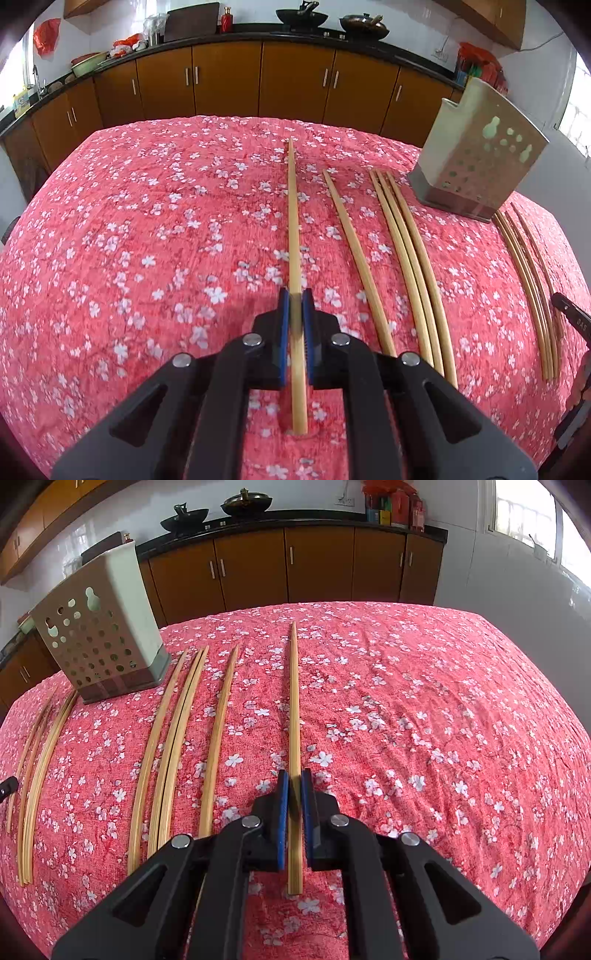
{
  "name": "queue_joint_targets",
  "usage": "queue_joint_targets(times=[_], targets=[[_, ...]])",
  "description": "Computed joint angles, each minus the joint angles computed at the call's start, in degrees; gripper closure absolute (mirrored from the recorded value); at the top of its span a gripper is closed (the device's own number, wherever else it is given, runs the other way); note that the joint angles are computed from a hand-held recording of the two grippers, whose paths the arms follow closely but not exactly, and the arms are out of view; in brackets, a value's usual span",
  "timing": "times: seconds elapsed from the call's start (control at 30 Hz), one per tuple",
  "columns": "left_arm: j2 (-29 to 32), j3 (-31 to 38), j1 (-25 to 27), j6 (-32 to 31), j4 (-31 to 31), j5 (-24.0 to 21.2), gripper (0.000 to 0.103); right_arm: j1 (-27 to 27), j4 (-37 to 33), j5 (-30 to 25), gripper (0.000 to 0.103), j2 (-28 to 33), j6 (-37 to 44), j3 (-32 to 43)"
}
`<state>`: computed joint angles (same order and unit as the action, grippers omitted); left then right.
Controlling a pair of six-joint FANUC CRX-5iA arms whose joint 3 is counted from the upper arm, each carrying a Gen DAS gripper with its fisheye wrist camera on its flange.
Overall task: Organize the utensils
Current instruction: 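Grasp one bamboo chopstick with the right tool while the left tool grasps another chopstick, then lift the chopsticks into the perforated holder and open both tools to release them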
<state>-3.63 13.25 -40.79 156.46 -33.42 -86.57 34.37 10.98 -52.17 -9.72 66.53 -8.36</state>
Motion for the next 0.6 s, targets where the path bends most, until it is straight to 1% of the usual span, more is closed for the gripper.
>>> queue_joint_targets(times=[0.13,0.3,0.6], targets=[[-0.22,0.28,-1.85,0.68,-1.13,-1.45,0.093,0.35,0.38,-0.11,0.095,-0.57,-0.26,-0.56],[-0.71,0.25,-2.05,1.08,-1.09,-1.86,0.093,-0.04,0.0,-0.12,0.095,-0.57,0.27,-0.38],[2.06,3.19,-2.99,-0.44,-2.36,-5.33,0.092,0.5,0.13,0.1,0.095,-1.38,-0.19,-1.15]])
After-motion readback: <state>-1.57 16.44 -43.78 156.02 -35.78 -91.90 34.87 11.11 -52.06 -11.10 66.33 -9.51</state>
